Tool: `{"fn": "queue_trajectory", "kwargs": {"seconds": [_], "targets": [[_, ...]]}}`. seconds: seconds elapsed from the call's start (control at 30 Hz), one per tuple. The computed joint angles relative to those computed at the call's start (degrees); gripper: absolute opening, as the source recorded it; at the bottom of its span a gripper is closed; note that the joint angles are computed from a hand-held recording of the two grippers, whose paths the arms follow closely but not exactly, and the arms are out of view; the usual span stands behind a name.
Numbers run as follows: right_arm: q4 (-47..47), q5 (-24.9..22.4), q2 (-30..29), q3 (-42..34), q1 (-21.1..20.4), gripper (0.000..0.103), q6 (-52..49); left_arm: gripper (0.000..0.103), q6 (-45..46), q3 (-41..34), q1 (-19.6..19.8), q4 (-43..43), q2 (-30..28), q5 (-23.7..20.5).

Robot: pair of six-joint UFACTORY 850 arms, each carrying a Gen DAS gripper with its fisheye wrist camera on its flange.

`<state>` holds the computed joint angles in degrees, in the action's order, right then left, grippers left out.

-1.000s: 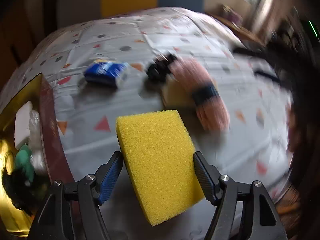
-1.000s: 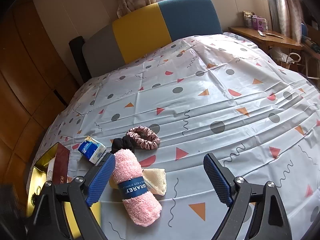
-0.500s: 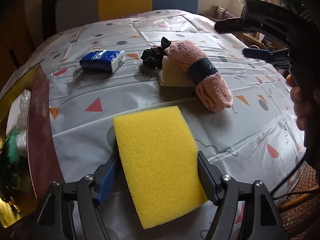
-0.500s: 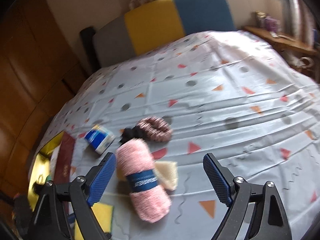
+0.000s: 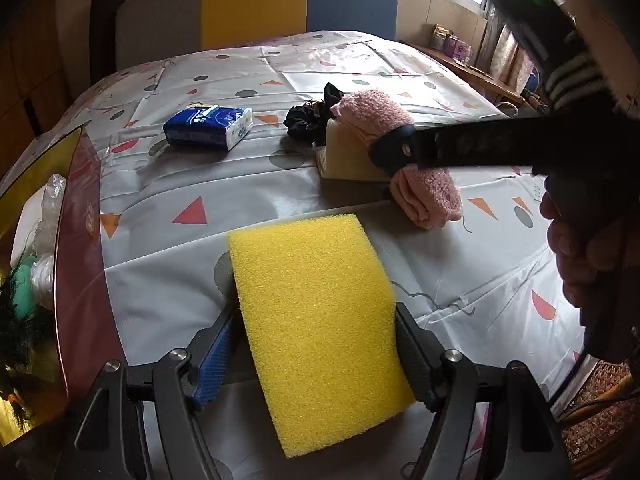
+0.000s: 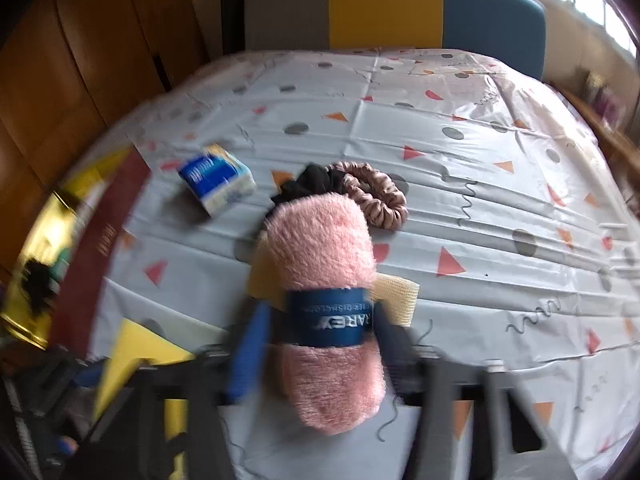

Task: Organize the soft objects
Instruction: 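Lift the yellow sponge with left gripper while right grasps the rolled pink towel, then lower the yellow sponge into the gold tray and open the left gripper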

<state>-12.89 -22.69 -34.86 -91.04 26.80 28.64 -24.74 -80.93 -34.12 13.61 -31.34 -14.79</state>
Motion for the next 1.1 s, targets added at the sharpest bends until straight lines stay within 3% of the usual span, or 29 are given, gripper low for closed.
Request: {"fn": "queue_trajectory", "kwargs": {"seconds": [0.33, 0.47, 0.67, 0.83, 0.93, 1.03, 1.1], "targets": [[8.1, 7.0, 3.7, 4.2, -2.1, 0.032, -2.2, 0.072, 0.0, 0.1, -0.3, 1.1, 1.1, -0.6], [4.5, 5.5, 3.2, 3.4, -2.1, 0.032, 2.3, 0.072, 3.3, 1.5, -0.6, -2.1, 3.4, 0.8], [1.7, 2.2, 2.0, 1.9, -1.6, 0.032, 3.4, 0.072, 15.1, 3.9, 1.0, -16.9, 8.5, 3.4], [0.3, 2.4, 2.3, 2.4, -1.6, 0.032, 4.9, 0.072, 18.5, 5.0, 6.0, -26.3, 12.0, 3.1], [0.3, 2.4, 2.3, 2.4, -1.5, 0.032, 4.8, 0.072, 9.1, 4.6, 10.4, -21.1, 13.3, 1.5], [0.3, 2.1, 2.1, 2.1, -1.3, 0.032, 4.1, 0.072, -3.6, 3.7, 14.7, -9.8, 13.2, -0.6], [0.0, 2.1, 2.0, 2.0, -1.2, 0.032, 4.0, 0.072, -7.0, 2.3, 17.5, -6.3, 12.0, -2.5]]}}
